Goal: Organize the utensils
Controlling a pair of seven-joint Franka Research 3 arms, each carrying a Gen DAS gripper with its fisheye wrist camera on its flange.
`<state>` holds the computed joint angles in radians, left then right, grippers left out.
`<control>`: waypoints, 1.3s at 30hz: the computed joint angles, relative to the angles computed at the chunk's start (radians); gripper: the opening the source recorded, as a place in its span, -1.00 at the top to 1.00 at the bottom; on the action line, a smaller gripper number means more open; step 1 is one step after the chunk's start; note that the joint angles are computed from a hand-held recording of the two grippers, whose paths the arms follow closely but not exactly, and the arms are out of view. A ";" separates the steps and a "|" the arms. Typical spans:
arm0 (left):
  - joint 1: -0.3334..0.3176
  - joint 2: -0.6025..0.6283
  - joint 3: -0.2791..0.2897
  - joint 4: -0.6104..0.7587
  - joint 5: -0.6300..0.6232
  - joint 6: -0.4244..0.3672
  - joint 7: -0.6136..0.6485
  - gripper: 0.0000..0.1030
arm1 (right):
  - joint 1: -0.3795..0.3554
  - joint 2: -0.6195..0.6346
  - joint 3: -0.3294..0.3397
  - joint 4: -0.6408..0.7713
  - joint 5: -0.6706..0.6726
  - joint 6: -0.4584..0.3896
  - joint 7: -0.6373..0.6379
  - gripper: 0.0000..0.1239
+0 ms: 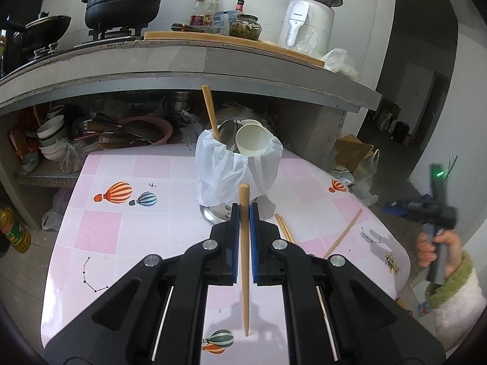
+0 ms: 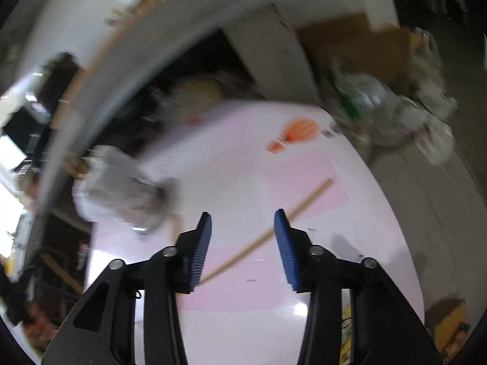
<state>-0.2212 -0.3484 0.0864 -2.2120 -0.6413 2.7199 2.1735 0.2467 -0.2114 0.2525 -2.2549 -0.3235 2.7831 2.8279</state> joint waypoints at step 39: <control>0.056 0.047 -0.002 0.023 -0.050 -0.004 0.008 0.88 | 0.191 0.466 -0.227 0.509 -0.056 -0.363 -0.130 0.63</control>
<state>-0.1647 -0.3018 0.0845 -2.1892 -0.6911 2.7162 2.1811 0.4375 0.2542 0.0259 -1.7455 -0.3796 2.4204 2.6981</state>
